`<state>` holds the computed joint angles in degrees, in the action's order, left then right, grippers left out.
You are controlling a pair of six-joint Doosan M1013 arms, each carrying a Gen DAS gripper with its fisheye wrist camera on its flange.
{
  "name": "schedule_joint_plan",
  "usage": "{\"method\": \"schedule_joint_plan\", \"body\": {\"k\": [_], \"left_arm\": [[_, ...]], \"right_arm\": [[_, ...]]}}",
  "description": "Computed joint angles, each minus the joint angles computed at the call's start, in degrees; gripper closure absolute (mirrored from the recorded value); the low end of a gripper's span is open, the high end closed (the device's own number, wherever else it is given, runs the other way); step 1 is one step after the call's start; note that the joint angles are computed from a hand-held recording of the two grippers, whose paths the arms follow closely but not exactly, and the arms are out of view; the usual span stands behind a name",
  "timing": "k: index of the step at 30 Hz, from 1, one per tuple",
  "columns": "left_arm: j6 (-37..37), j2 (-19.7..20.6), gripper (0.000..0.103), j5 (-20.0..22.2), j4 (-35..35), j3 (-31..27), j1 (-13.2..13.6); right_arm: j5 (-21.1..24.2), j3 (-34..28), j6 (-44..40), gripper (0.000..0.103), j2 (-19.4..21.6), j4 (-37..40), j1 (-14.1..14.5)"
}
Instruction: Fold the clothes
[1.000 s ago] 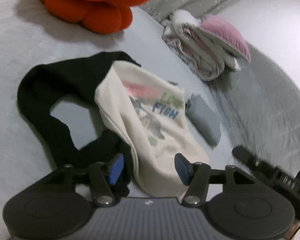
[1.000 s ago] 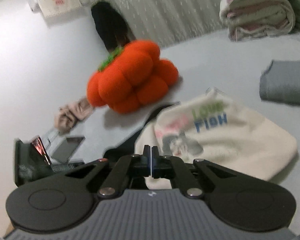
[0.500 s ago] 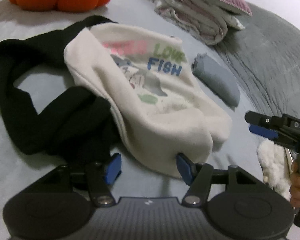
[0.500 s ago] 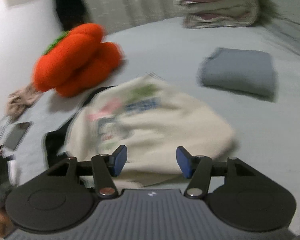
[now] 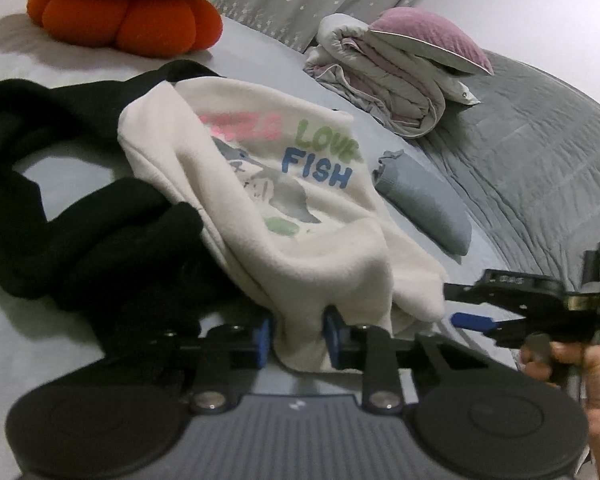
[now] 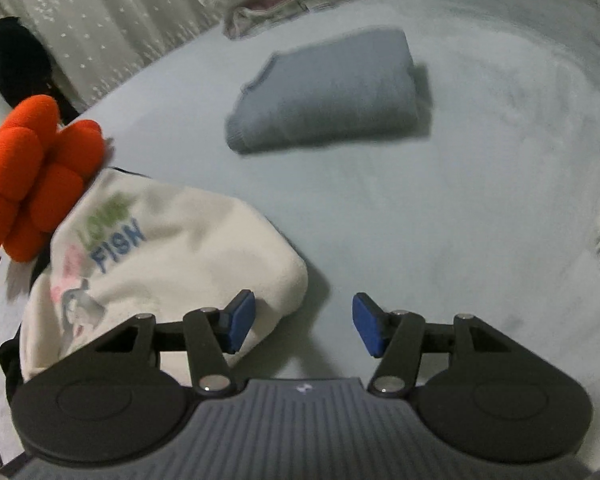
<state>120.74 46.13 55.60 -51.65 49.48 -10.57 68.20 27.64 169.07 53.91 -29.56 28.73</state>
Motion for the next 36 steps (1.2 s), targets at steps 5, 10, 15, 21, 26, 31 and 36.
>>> {"method": "schedule_joint_plan", "body": {"k": [5,10,15,21,26,31,36], "left_arm": [[0.5,-0.4,0.082,0.4,-2.5,-0.1,0.4],[1.6,-0.9,0.083,1.1,-6.1,-0.2,1.3],[1.4,-1.5,0.084,1.1,-9.3,-0.3,2.9],[1.8,-2.0,0.085,-2.1,-13.6,-0.8,4.6],[5.1,-2.7,0.085,-5.9,-18.8,-0.2,5.8],[4.5,-3.4,0.085,-4.7,-20.2,-0.2,6.6],[3.5,-4.4,0.085,-1.8,-15.2,-0.7,7.2]], "right_arm": [[-0.5,-1.2,-1.3,0.047,1.2,-2.7,0.4],[-1.8,-3.7,-7.2,0.080,2.5,-1.5,0.4],[0.6,-9.4,-8.5,0.091,4.6,0.2,0.6],[-12.6,-0.5,2.2,0.094,-0.8,-4.9,1.3],[-20.1,2.9,6.4,0.094,-3.1,-9.2,1.9],[-24.0,4.0,9.3,0.094,-4.2,-13.3,2.4],[-22.9,3.5,7.7,0.094,-4.6,-12.7,3.3]]}}
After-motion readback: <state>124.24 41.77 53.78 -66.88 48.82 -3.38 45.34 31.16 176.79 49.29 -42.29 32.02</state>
